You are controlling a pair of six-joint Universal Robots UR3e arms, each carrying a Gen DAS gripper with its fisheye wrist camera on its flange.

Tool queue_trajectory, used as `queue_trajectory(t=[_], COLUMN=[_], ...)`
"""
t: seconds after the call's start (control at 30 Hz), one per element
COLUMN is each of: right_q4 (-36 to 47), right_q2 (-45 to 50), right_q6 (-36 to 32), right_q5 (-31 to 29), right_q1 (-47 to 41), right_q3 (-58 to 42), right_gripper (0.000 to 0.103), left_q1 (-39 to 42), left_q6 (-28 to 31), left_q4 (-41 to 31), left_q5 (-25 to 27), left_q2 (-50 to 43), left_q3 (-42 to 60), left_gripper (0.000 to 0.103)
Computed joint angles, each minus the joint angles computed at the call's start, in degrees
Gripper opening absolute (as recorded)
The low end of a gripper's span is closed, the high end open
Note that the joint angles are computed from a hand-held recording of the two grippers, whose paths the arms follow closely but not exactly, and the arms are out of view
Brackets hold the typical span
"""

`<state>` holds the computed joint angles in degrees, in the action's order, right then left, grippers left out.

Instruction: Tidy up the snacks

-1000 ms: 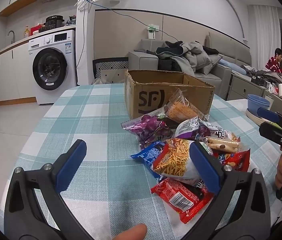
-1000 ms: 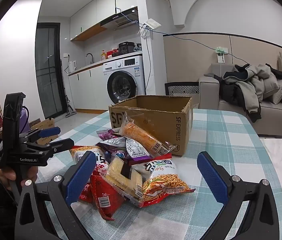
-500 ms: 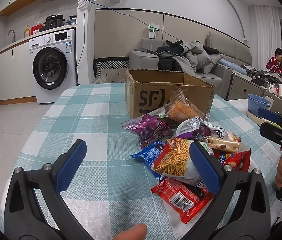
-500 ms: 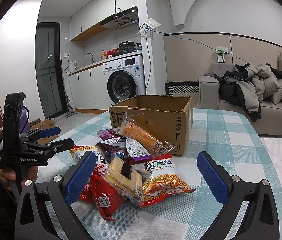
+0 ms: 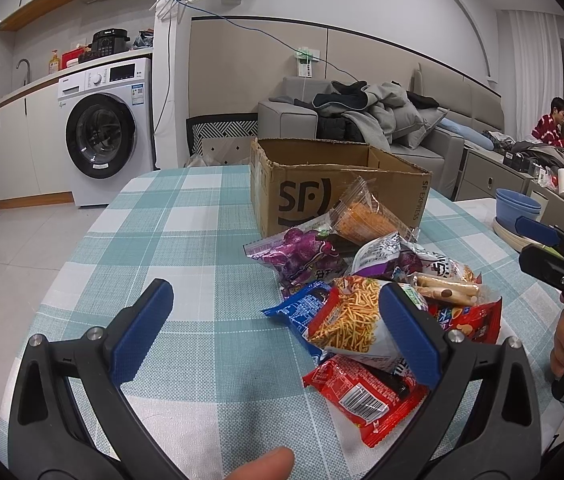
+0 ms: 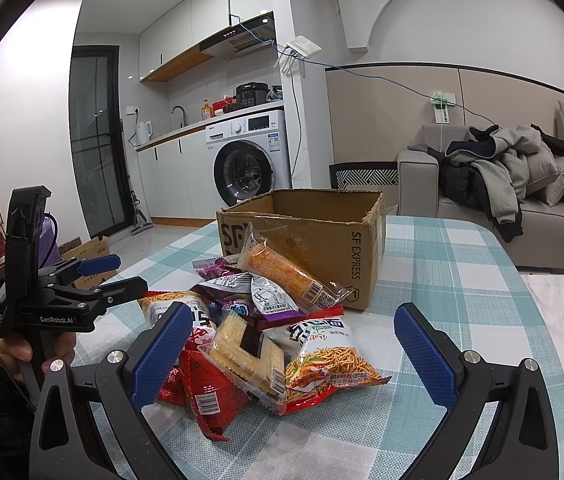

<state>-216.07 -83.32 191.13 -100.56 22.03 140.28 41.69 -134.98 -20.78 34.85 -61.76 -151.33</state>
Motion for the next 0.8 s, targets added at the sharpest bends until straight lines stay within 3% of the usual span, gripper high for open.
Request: queue_trajectory(t=[0.8], right_q4=[0.5], right_q2=[-0.1], right_q6=[0.3], right_q5=[-0.5], right_q1=[0.2], right_q3=[-0.1], right_gripper=[0.103], left_q1=[0.2], left_q6=[0.6], left_q4=[-1.2], left_q5=[-0.2], left_q2=[0.5], left_q3=[0.1], left_gripper=[0.103])
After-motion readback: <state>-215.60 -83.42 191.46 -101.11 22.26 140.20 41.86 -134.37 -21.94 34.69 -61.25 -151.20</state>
